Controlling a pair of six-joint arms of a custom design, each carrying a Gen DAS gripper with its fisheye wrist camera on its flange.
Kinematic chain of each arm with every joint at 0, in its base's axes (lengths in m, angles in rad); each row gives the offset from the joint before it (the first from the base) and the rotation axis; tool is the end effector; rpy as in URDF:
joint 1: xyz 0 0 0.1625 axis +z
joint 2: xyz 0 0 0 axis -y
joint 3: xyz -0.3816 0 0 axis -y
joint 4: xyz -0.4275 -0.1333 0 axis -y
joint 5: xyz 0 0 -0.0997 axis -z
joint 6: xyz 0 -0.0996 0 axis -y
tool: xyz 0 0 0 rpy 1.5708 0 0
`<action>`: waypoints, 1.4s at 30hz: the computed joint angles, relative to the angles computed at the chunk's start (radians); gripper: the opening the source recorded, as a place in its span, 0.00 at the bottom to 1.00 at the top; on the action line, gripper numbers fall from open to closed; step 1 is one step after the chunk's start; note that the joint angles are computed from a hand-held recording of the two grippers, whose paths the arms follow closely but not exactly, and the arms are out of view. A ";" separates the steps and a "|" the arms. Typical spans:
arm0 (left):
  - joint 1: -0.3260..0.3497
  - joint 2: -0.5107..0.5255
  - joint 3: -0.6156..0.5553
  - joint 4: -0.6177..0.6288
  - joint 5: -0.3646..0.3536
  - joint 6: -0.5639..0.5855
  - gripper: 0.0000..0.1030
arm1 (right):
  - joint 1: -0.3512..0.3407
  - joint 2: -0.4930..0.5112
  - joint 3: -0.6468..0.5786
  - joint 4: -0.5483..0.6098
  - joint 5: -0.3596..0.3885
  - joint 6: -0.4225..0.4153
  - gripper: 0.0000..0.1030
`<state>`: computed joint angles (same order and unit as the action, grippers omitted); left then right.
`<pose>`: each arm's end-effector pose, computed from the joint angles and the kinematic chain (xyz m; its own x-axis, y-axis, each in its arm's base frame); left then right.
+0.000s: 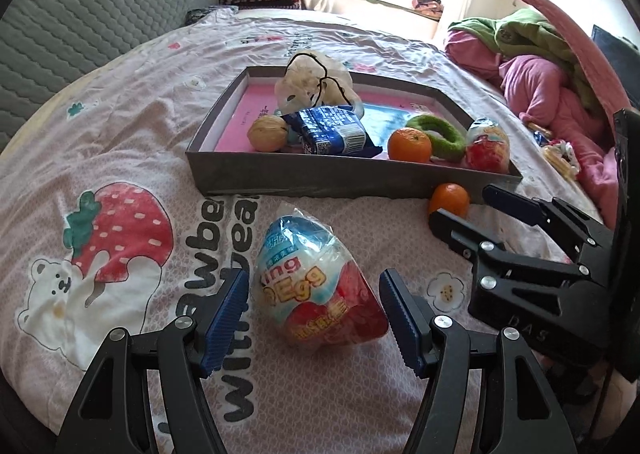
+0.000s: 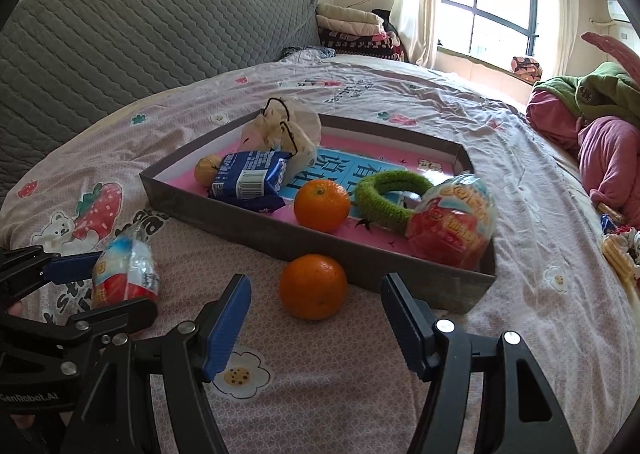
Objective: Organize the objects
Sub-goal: 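Move the left gripper to the second Kinder egg bag while the right gripper approaches the orange, then close the left gripper on the Kinder egg bag while the right gripper closes on the orange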
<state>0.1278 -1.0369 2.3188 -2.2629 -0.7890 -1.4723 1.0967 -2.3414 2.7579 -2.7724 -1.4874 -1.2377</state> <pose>-0.3307 -0.2476 -0.0330 -0.7910 -0.0313 -0.6111 0.3778 0.7606 -0.5280 0.0046 -0.3011 0.2636 -0.6039 -0.4631 0.6488 -0.7577 0.5862 -0.2868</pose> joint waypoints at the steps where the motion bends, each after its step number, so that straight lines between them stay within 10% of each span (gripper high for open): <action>1: 0.002 0.007 -0.003 -0.004 0.004 0.006 0.67 | 0.006 0.013 0.001 -0.017 -0.008 0.001 0.65; 9: 0.047 0.057 -0.035 -0.003 0.015 0.020 0.67 | 0.033 0.124 -0.020 -0.109 -0.076 0.056 0.64; 21: 0.078 0.047 0.023 -0.177 0.062 0.078 0.60 | 0.029 0.119 -0.034 -0.047 -0.066 0.073 0.37; 42: 0.052 0.001 0.061 -0.190 0.092 0.082 0.54 | 0.012 0.045 -0.031 0.023 -0.004 0.068 0.37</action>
